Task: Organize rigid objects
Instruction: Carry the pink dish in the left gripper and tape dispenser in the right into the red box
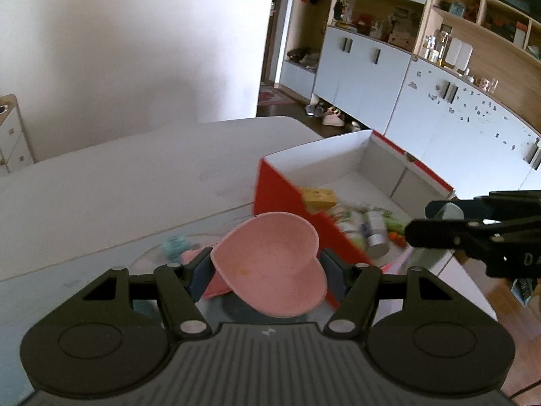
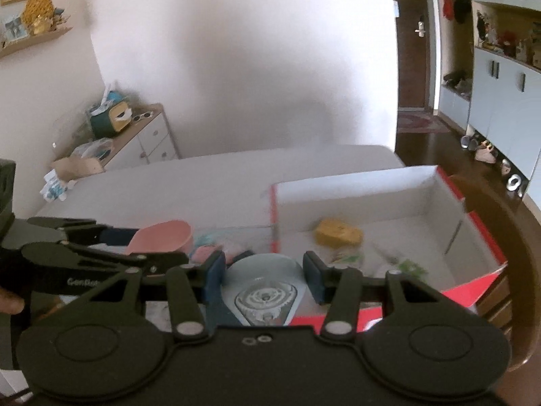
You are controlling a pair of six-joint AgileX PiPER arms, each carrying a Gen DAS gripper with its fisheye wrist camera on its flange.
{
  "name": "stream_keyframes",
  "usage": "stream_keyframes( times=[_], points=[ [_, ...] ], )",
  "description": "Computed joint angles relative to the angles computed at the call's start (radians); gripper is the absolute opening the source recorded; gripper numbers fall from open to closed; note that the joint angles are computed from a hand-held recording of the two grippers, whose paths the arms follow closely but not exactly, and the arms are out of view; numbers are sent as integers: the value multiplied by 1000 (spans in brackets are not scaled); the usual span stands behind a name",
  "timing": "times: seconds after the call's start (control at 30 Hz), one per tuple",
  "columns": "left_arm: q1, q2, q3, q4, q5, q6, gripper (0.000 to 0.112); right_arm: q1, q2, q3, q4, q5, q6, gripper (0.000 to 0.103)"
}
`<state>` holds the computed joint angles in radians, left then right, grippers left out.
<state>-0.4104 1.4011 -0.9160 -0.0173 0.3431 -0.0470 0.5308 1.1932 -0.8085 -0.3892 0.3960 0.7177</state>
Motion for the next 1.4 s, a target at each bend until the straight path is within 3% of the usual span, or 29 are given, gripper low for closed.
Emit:
stream_keyframes(
  times=[0.27, 0.47, 0.93, 1.4],
  points=[
    [-172, 149, -162, 328, 41, -401, 68, -313, 7, 15, 528, -82, -684, 50],
    [-226, 300, -331, 353, 110, -439, 68, -491, 106, -8, 907, -75, -1137, 50],
    [-266, 687, -807, 374, 302, -434, 68, -607, 327, -67, 1186, -118, -1514, 50],
    [-254, 1076, -1429, 302, 592, -305, 68, -626, 434, -79, 1444, -151, -1853, 50]
  ],
)
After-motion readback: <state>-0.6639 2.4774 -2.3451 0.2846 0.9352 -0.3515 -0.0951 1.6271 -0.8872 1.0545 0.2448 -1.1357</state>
